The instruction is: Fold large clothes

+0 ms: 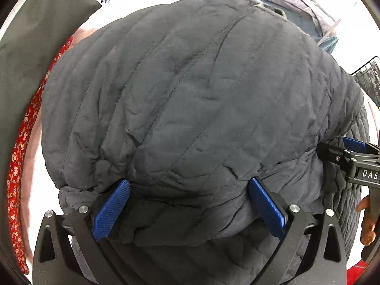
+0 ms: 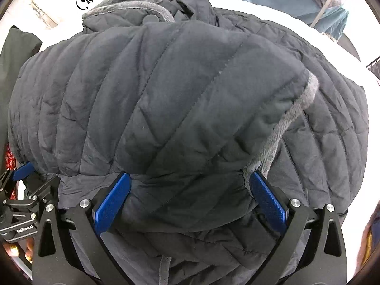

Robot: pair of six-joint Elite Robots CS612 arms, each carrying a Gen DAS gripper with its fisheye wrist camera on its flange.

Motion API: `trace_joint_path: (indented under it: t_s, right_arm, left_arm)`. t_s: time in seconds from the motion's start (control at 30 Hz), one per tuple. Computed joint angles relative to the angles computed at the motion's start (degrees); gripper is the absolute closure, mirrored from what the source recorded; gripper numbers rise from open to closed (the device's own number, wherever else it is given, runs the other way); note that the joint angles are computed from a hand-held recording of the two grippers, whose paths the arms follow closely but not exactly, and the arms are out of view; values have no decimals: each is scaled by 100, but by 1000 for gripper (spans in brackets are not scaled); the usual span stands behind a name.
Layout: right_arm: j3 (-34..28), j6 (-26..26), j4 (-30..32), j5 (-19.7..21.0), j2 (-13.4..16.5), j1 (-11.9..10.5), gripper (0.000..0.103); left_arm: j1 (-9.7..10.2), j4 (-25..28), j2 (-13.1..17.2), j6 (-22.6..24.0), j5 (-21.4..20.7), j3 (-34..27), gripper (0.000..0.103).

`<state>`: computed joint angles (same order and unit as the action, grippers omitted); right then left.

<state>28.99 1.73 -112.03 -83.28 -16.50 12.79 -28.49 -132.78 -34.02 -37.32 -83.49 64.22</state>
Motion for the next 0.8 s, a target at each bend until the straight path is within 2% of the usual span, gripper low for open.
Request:
trace_joint_path:
  t_s: [0.17,0.27,0.33,0.43,0.67,0.8]
  right_arm:
    - [771,-198,-192,127,-529,-131,5]
    - [1712,-365,-955,-102,-1050,-160,5]
    - [2209,-401,-1224,-60,-1325,-207,5]
    - [3080,-385,-1513,-24,-1780,-329,5]
    - [4531,-74,-1553,-163,-2508,-624,5]
    - [5123,28,-1471,-62,-2810,-768,5]
  left_arm:
    - [-51,-335,-233,35,83,349,6]
    - [-95,-578,-432,64,116,630,6]
    - [-149,-847,-597,49,190,931,6]
    - [-205,-843,-801,-46,267,1264,6]
    - [-185,-1004,-1288,-1057,-50,2233,8]
    - [-138,-1082,-1451,-1359,-288,2591,10]
